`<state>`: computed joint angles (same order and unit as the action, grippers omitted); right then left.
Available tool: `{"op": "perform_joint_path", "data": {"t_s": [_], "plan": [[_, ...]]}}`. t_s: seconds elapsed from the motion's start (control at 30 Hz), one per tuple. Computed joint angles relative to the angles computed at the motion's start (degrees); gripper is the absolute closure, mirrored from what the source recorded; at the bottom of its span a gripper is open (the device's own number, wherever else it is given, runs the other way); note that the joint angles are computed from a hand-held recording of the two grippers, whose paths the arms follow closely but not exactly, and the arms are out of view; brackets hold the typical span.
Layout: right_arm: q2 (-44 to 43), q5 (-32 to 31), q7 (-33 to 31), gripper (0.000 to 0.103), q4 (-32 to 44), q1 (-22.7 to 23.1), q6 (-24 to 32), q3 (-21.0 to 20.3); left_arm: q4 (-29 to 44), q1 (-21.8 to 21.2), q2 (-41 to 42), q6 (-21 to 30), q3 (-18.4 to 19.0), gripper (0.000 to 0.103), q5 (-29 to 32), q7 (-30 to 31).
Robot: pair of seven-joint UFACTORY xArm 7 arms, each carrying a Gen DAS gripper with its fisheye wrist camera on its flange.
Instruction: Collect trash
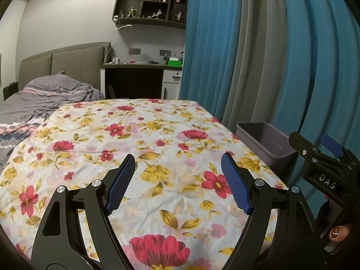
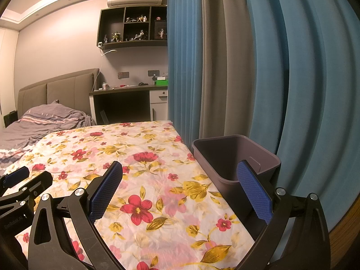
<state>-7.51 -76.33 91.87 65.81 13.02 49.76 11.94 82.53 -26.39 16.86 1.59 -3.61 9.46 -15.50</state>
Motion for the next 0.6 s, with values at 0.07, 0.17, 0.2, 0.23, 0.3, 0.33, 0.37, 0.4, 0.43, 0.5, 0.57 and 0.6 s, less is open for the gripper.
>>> {"op": "perform_joint_path", "data": {"t_s": [0.07, 0.17, 0.2, 0.23, 0.3, 0.33, 0.37, 0.4, 0.43, 0.5, 0.57, 0.6], "plan": [[0.1, 0.0, 0.0, 0.006, 0.2, 0.0, 0.1, 0.0, 0.2, -0.2, 0.1, 0.2, 0.2, 0.025, 0.0, -0.2], [0.2, 0.1, 0.0, 0.006, 0.2, 0.0, 0.1, 0.0, -0.1, -0.2, 0.0, 0.0, 0.4, 0.023, 0.1, -0.4], [0.0, 0.1, 0.0, 0.006, 0.0, 0.0, -0.1, -0.1, -0.3, -0.5, 0.0, -0.1, 0.8, 0.022, 0.3, -0.7], [-0.1, 0.0, 0.1, 0.006, -0.2, 0.0, -0.2, -0.1, -0.4, -0.7, -0.1, -0.3, 1.0, 0.022, 0.5, -1.0], [-0.1, -0.1, 0.1, 0.006, -0.1, 0.0, -0.2, -0.1, -0.3, -1.0, 0.0, -0.5, 1.6, 0.020, 1.0, -1.4], [-0.2, -0.1, 0.1, 0.006, -0.2, -0.1, -0.3, -0.1, -0.3, -1.3, 0.1, -0.7, 1.9, 0.019, 1.2, -1.7], [-0.2, -0.1, 0.1, 0.006, -0.2, -0.1, -0.3, -0.1, -0.1, -1.8, 0.3, -0.8, 2.6, 0.016, 1.6, -2.2], [-0.2, -0.1, 0.1, 0.006, -0.2, -0.1, -0.2, -0.1, -0.2, -2.0, 0.2, -1.0, 3.0, 0.015, 1.9, -2.6], [-0.2, -0.1, 0.1, 0.006, -0.2, -0.1, -0.2, -0.1, -0.2, -2.3, 0.3, -1.2, 3.5, 0.014, 2.1, -3.1], [-0.2, 0.0, 0.1, 0.006, -0.2, -0.2, -0.4, -0.1, -0.2, -2.1, 0.2, -1.2, 3.4, 0.010, 2.0, -3.6], [-0.3, 0.0, 0.1, 0.006, -0.3, -0.2, -0.4, -0.1, -0.6, -1.4, 0.1, -1.7, 2.8, 0.009, 1.5, -3.7], [-0.3, 0.1, 0.2, 0.006, -0.2, -0.2, -0.3, 0.0, -0.5, -1.0, 0.2, -1.6, 2.3, 0.007, 1.0, -3.6]]}}
